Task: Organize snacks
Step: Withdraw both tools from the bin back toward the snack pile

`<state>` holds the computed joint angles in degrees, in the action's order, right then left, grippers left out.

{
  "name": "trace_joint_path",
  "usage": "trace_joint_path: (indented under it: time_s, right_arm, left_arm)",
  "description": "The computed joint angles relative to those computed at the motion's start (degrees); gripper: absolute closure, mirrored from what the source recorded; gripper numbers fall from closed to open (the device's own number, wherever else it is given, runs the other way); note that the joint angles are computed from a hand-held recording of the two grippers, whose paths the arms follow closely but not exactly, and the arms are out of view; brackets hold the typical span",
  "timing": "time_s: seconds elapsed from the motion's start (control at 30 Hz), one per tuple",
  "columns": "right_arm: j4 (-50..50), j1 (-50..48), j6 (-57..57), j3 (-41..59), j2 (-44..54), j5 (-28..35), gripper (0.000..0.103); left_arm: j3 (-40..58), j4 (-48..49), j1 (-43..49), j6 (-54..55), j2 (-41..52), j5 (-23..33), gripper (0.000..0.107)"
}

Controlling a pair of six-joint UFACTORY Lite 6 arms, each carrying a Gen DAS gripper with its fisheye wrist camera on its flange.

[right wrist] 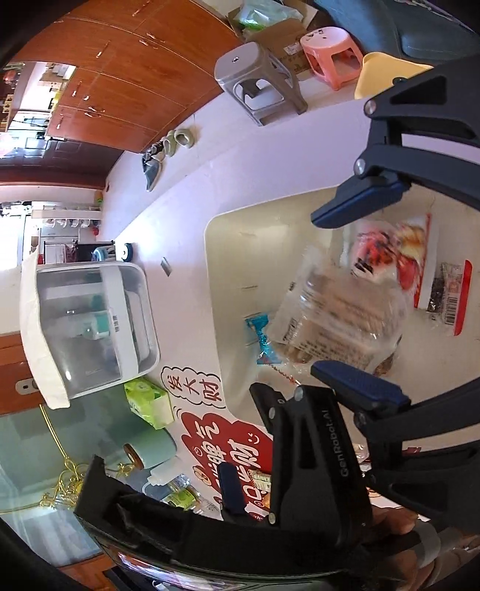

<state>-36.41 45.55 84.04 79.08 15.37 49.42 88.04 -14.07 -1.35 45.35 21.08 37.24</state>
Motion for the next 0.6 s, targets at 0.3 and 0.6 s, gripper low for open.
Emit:
trace_joint_path:
  time_s: [0.3, 0.6]
  right_arm:
    - [-1.34, 3.87, 1.19, 2.87, -0.3, 4.56, 0.028]
    - [-1.65, 9.36, 3.04, 6.26, 0.91, 9.16, 0.028]
  left_arm:
    - [-2.93, -5.13, 5.16, 5.56, -5.65, 3.78, 0.016]
    - [-9.36, -11.23, 15.6, 15.58, -12.87, 8.28, 0.016]
